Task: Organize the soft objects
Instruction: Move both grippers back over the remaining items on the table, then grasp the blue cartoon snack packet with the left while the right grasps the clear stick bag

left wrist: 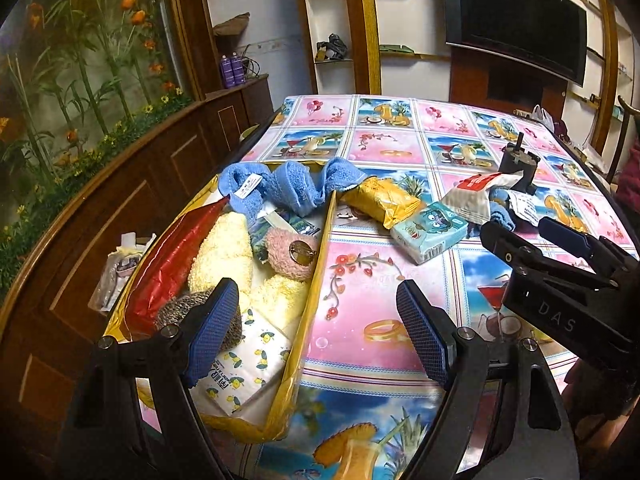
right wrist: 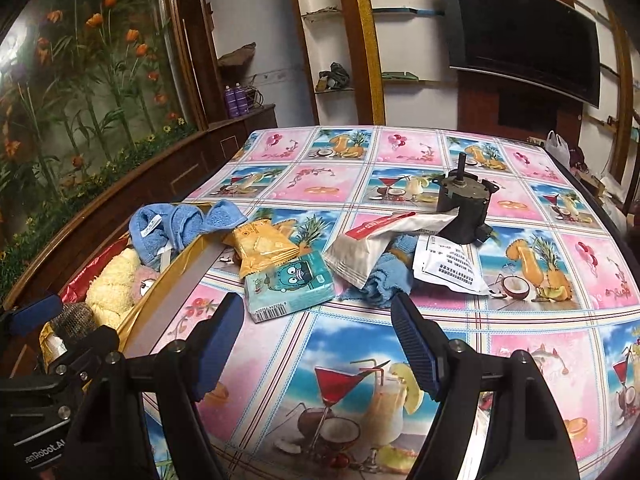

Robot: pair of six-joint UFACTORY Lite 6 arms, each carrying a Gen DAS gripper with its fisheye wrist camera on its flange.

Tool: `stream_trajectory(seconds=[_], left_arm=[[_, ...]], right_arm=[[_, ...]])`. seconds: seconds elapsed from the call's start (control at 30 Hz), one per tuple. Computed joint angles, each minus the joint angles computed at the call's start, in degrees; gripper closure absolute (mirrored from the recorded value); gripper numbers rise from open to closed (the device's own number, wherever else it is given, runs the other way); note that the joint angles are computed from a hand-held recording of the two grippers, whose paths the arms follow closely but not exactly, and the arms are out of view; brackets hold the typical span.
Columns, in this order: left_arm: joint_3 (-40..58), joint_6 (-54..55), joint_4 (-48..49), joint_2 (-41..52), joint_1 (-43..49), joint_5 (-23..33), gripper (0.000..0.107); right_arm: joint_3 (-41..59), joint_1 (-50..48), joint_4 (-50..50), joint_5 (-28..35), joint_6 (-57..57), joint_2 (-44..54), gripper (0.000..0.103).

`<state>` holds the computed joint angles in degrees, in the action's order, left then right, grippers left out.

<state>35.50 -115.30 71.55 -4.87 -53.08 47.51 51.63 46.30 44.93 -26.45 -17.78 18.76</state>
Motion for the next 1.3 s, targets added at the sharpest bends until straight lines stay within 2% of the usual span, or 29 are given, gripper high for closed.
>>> stream_trajectory(seconds=[0.37, 0.47, 0.53, 0.6, 0.67, 0.8, 0.9, 1.03, 1.17, 1.23, 1.3], left_arm=[[1.42, -0.29, 1.06, 3.1, 2.06, -3.04, 0.025], [1.18, 0.11, 1.41, 2.77, 3.26, -5.87, 0.025], [-0.01, 1.63, 1.88, 0.64, 5.48, -11.02, 0.025], [-1.68, 5.65, 1.92, -2.72, 10.76, -21.39, 0.025], [-2.02, 10.83, -0.61, -4.23, 15.66, -29.45, 0.025], [0.32, 21.64, -9.09, -2.82, 20.73, -38.0, 0.025], [4.63, 25.27, -12.98, 2.12, 20.24, -39.81, 0.025], [12.83, 42.46, -27.57, 10.48, 19.62, -41.54, 0.025], [27.03, 55.45, -33.65, 22.86, 20.34, -39.04, 0.025], [37.86, 63.55, -38.58, 32.27, 21.53, -36.07, 0.025], [46.84, 66.47, -40.0, 40.22, 22.68, -32.82, 0.025]], right_arm=[[0.36, 0.02, 1.17, 0.65, -1.16, 0.52, 0.027], [0.09, -0.09, 0.79, 0.43, -0.67, 0.21, 0.027], [-1.62, -1.14, -3.21, 0.5, 3.64, -1.68, 0.027], [-4.03, -3.83, -8.91, 1.45, 9.05, -5.01, 0.027], [-6.06, -7.11, -12.05, 2.3, 11.33, -8.33, 0.027], [-8.36, -17.93, -25.03, 6.0, 21.82, -13.05, 0.027], [-6.6, -24.27, -31.81, 7.69, 26.96, -11.35, 0.023], [-1.89, -29.21, -46.04, 9.44, 38.72, -5.65, 0.023], [-2.65, -32.42, -56.02, 6.19, 48.79, -3.17, 0.023], [-1.93, -33.38, -60.44, 7.09, 53.38, -1.98, 0.023], [-2.11, -34.11, -64.24, 6.61, 57.22, -1.86, 0.023]])
